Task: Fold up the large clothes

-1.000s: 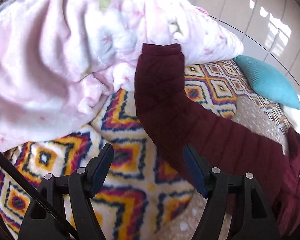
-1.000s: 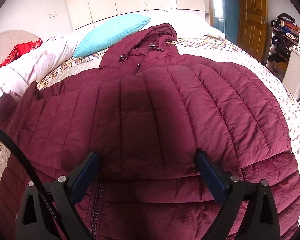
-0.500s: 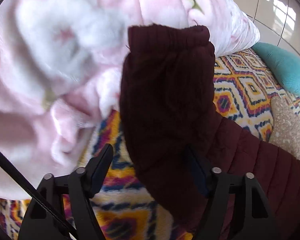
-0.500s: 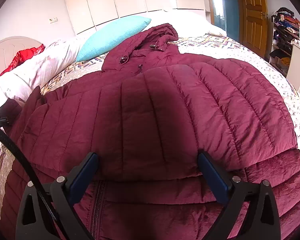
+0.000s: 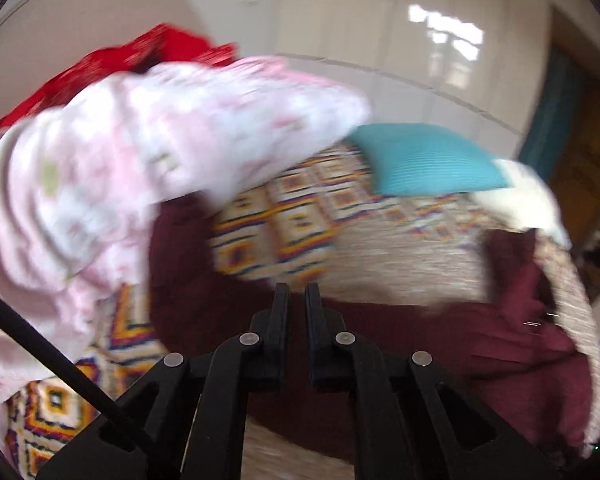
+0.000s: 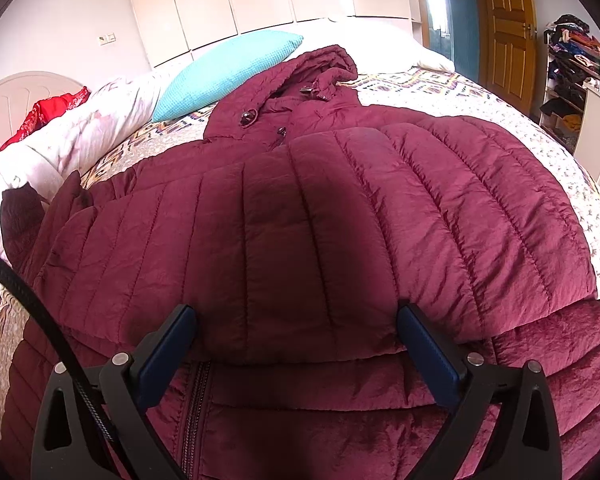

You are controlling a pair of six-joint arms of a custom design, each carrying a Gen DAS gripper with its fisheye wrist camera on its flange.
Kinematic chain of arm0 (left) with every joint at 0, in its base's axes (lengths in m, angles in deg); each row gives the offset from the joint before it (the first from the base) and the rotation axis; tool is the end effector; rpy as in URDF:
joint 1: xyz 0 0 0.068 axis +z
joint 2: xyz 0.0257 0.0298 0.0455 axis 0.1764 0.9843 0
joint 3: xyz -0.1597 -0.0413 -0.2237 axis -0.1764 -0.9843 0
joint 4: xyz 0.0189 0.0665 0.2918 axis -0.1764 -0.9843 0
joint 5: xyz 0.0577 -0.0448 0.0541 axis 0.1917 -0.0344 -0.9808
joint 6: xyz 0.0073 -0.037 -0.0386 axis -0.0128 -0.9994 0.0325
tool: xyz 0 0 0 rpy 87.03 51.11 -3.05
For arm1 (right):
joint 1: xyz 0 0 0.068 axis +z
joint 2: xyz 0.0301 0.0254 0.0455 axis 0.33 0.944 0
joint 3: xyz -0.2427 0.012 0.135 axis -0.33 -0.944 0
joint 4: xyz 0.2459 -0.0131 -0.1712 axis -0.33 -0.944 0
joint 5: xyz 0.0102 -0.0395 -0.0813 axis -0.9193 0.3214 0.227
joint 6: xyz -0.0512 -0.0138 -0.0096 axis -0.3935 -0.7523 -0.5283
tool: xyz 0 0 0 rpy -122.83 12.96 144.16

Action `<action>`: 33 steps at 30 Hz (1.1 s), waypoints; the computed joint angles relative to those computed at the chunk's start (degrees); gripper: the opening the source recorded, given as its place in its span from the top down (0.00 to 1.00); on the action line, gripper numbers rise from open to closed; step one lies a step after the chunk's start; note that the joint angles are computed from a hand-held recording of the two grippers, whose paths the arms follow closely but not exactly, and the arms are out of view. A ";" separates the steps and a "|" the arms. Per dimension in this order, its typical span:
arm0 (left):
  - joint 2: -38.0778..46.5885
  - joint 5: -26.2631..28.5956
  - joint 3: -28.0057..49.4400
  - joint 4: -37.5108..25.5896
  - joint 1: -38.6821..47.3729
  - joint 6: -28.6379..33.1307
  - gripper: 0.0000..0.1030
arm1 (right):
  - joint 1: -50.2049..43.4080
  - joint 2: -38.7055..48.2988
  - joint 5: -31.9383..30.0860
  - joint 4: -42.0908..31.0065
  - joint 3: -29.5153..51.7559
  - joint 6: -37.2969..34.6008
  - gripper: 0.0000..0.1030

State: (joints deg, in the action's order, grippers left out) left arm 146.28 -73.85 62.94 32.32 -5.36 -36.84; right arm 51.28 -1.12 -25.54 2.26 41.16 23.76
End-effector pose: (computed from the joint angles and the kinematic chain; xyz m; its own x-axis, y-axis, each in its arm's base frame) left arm 0.3797 -0.1098 0.3397 -0.6641 0.0219 -0.7473 0.2487 0.9491 -0.1931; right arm 0.1192 0.0525 0.1873 -0.5984 0.4444 -0.6666 0.4623 0.8711 0.1657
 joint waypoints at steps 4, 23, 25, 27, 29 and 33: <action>-5.00 3.39 1.09 -2.41 -12.11 -3.01 0.93 | 0.02 -0.24 -0.03 -0.03 -0.04 0.03 0.00; 9.75 -5.49 -2.39 4.02 15.85 5.60 0.38 | -0.88 -7.00 -1.48 -0.66 -1.77 -0.22 0.00; 16.58 -1.45 2.87 3.88 19.86 4.56 0.38 | -1.23 -6.84 -1.77 -0.51 -1.68 -0.44 0.00; 22.41 2.45 7.64 3.28 22.07 3.34 0.38 | -1.14 -6.68 -1.68 -0.63 -1.56 -0.34 0.00; 25.17 2.42 9.46 3.66 21.69 3.89 0.38 | -1.39 -6.46 -1.84 -0.58 -1.52 -0.56 0.00; 30.68 -3.10 12.95 4.47 19.25 4.14 0.37 | -1.66 -5.48 -1.99 -0.21 -1.34 -0.86 0.00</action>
State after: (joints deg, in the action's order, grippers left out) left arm 176.97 -76.95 75.89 36.79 13.89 -32.70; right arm 49.62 -6.60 -27.53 2.05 39.82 22.90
